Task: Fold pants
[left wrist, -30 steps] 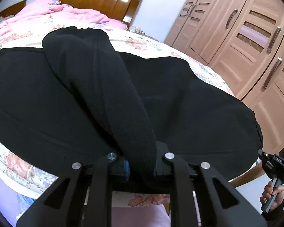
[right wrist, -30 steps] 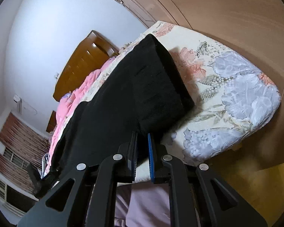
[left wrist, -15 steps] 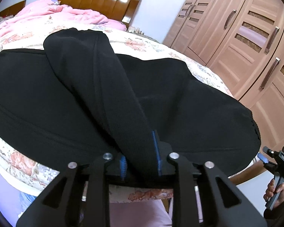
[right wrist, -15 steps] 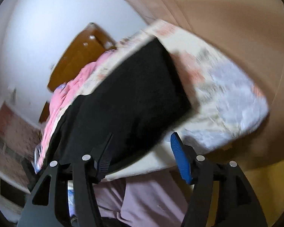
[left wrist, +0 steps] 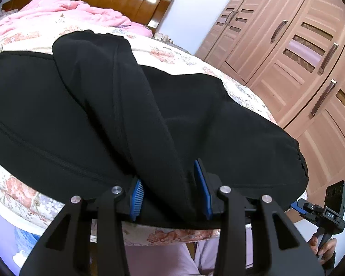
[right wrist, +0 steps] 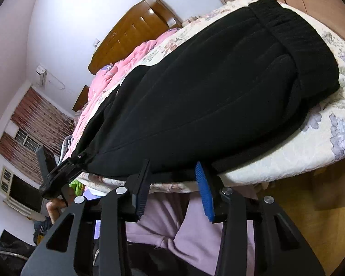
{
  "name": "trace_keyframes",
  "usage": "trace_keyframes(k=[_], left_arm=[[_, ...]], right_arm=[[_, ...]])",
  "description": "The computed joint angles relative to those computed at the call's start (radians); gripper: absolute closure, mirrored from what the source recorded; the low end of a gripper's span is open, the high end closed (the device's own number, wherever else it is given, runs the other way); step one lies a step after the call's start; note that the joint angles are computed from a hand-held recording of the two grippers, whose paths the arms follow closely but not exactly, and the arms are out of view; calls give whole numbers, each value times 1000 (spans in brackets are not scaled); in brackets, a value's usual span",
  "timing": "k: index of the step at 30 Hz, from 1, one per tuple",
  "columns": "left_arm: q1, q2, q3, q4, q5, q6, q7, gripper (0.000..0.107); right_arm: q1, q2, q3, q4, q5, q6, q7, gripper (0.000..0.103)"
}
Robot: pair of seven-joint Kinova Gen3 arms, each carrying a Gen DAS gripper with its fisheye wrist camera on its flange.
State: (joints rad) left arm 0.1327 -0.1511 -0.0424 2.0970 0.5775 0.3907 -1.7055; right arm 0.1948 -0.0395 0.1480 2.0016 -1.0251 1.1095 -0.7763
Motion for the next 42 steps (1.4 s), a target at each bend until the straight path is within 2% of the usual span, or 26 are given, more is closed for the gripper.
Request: trace_keyframes(k=[2,5,6,7,8,9,10,14,17,21,22,23,24,25,26,27,29,32,33,35,38,40,42], left_arm=[[7,2,1,0,-12,-5,10,66],[108,9,-72,-8,-101,-18,84,65],[126,10,-82,-10,-128,-21,107,65],[137,12,-87,-12,-149,-24,125,66],[130,12,-75,-15,-179,-23,154,67],[106,8,-44,-16,-220,-25,185,82],[96,-1,-28,-11,-261,-39,212,87],[115,-30,-17,-16,-374,-49,312,89],[103,-3,-3,-31,-397,-18,338,89],[147,11,-43,-13,-411,-44,357,86],[153,11,-44,-19,-438,-35,382,84],[143,10,-27,-25,-476,-26,422,80],[115,4,4,-29,-512,-17,463,62],[68,-9,49,-26,-550,-16,504,38],[22,-39,83,-11,-591,-29,544,29],[-24,-70,119,5,-629,-44,585,21],[-100,-131,170,20,-710,-61,666,17],[-138,-140,193,-69,-805,26,740,12],[-145,-119,197,-115,-813,62,735,10],[-200,-50,251,-208,-831,113,711,7],[-307,63,383,-347,-901,201,706,6],[-384,147,461,-440,-929,273,723,6],[-430,225,490,-532,-905,331,718,7]], right_arm=[[1,-3,6,4,-12,1,4,63],[8,-5,7,22,-62,-12,16,64],[7,-9,5,30,-74,-38,18,67],[4,-17,0,34,-72,-57,10,86],[5,-27,5,40,-78,-60,13,94],[5,-40,10,46,-89,-60,22,94],[3,-65,13,48,-88,-62,28,95],[-18,-118,39,35,-52,-55,-2,95],[-17,-83,29,46,-15,-62,-30,95],[-11,-28,73,68,-63,-12,9,97],[8,-28,54,48,-42,6,-3,92],[10,-32,46,21,-4,30,-29,81],[10,-39,40,0,32,48,-51,75],[6,-56,33,-19,73,53,-73,57],[16,-85,11,-31,113,43,-91,38],[7,-129,4,-37,152,16,-93,35],[-56,-173,38,-56,182,-16,-80,35],[-190,-190,97,-103,160,-99,-25,35],[-237,-170,94,-141,165,-133,-20,35],[-297,-109,65,-225,223,-175,-55,33],[-297,20,-57,-360,341,-227,-172,32],[-332,109,-71,-449,397,-238,-253,31],[-366,167,-86,-503,467,-272,-335,28]])
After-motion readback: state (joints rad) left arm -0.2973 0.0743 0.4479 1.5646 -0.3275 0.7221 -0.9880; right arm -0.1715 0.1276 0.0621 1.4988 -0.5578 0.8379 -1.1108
